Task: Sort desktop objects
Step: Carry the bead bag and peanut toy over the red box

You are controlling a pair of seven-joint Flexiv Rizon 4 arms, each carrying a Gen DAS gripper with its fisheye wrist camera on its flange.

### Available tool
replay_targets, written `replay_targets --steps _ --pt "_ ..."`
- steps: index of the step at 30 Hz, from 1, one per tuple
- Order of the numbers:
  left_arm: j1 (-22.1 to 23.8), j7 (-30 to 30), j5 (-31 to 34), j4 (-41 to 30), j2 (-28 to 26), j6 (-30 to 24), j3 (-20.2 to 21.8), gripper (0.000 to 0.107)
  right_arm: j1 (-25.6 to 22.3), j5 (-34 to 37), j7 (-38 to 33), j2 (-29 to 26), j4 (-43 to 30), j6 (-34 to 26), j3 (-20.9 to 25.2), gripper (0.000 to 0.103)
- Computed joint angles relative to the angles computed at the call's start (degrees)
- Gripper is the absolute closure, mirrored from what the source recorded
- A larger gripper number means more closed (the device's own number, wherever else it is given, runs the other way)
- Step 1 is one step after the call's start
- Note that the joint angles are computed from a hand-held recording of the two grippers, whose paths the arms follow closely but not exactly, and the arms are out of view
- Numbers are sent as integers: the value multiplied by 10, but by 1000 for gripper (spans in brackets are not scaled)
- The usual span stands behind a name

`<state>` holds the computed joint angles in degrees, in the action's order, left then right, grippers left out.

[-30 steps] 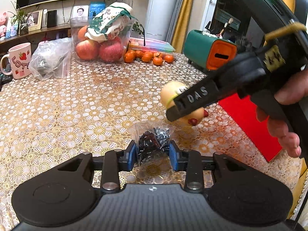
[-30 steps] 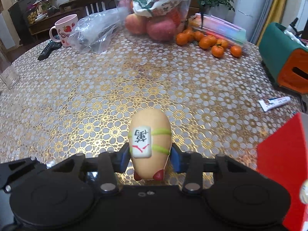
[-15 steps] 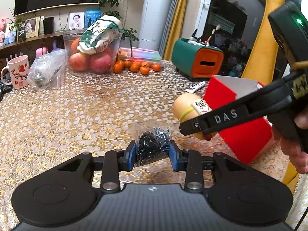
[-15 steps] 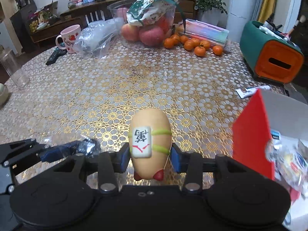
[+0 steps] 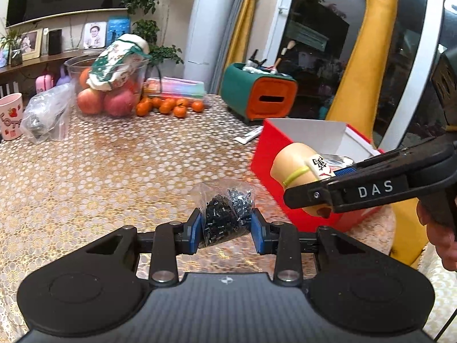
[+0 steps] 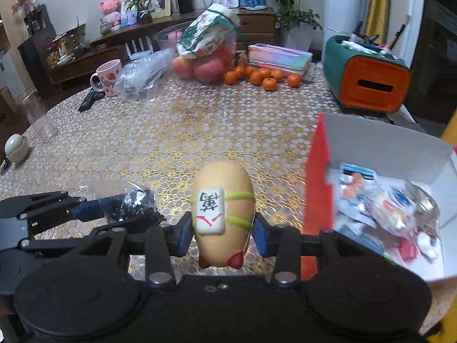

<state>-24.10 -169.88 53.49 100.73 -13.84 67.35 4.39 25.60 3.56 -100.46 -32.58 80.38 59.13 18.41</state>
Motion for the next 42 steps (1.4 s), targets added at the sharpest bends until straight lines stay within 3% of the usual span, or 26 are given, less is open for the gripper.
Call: replay_targets --steps 10,22,35,42 --pt "-9 44 -31 -37 -22 6 -7 73 -41 41 -27 41 41 23 10 61" --pt "-28 140 -106 -94 -73 35 9 73 -73 67 -38 58 56 37 1 61" --pt "-35 300 -249 -164 -152 72 15 73 -100 60 -15 37 37 50 -18 61" --pt "-42 393 -319 -212 -195 66 22 73 -107 44 5 16 11 52 -28 61"
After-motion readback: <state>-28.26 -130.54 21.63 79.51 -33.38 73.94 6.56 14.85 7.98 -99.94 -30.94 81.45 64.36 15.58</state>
